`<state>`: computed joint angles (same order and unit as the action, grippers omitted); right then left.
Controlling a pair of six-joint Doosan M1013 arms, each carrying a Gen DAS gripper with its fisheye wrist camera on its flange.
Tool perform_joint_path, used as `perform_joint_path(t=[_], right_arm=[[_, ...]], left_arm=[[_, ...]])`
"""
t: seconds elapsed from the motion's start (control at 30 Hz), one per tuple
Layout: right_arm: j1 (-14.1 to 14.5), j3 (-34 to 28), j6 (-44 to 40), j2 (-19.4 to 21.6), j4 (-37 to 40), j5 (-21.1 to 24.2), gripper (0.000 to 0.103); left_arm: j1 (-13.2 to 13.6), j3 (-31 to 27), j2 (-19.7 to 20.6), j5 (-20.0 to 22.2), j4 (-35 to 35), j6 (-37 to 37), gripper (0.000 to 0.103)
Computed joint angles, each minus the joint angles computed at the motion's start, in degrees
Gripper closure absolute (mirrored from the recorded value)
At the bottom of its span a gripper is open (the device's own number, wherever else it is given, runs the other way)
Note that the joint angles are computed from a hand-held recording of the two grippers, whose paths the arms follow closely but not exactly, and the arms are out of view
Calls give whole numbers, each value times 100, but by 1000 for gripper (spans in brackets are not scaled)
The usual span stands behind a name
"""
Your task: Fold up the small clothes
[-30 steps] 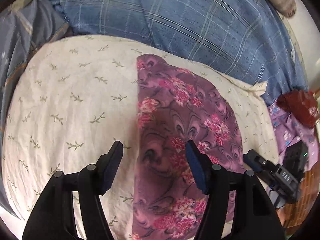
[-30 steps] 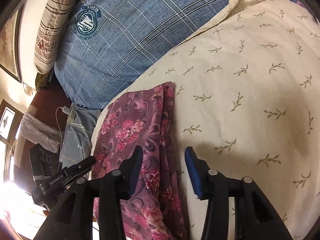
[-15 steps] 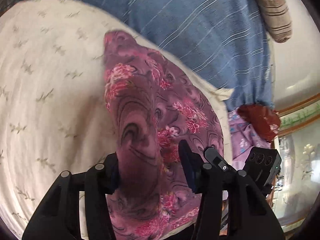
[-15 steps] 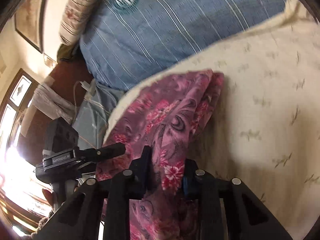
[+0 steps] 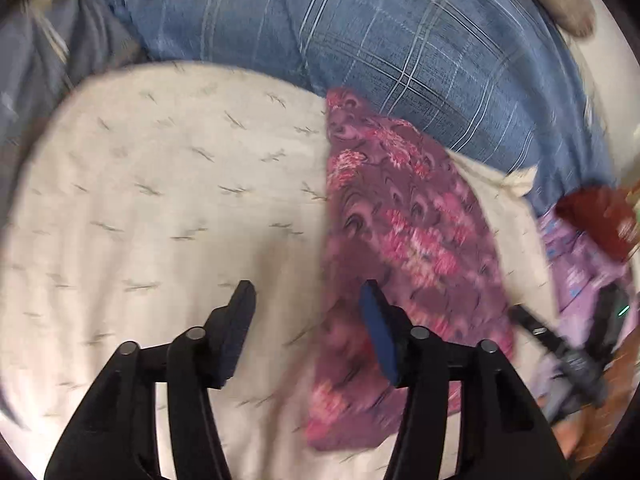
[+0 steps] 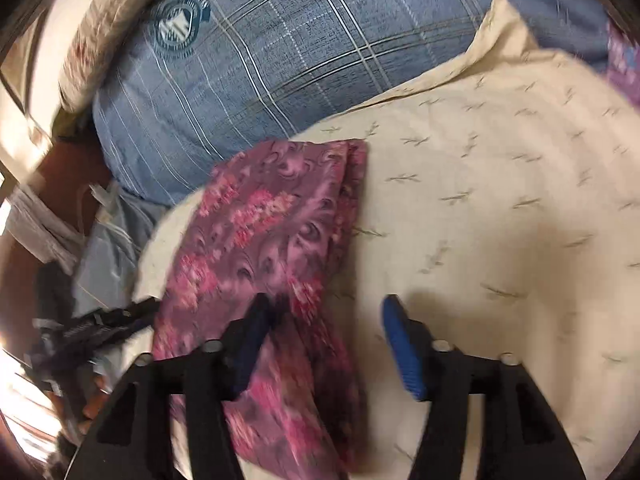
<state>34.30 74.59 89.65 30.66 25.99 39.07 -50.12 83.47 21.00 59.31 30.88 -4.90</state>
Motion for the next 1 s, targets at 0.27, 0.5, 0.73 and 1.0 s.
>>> perform_joint_path(t=[0.27,0.5,0.73,1.0], right_arm=[[463,336,1251,-539,-2805,1111,0],[927,1387,1984,-1237,-4975,398,0],[1209,1806,2618,-1599,-6029,99,0],[1375,1838,3072,-1628,-6541,356,0]], left_arm=[[-824,-174,84,1602,624,174,19],[-1227,61,-36,1426,888,-254,19],[-1427,-134,117,1951,796,-477,19],[-1515,-136,95,2038,941,-776,19]])
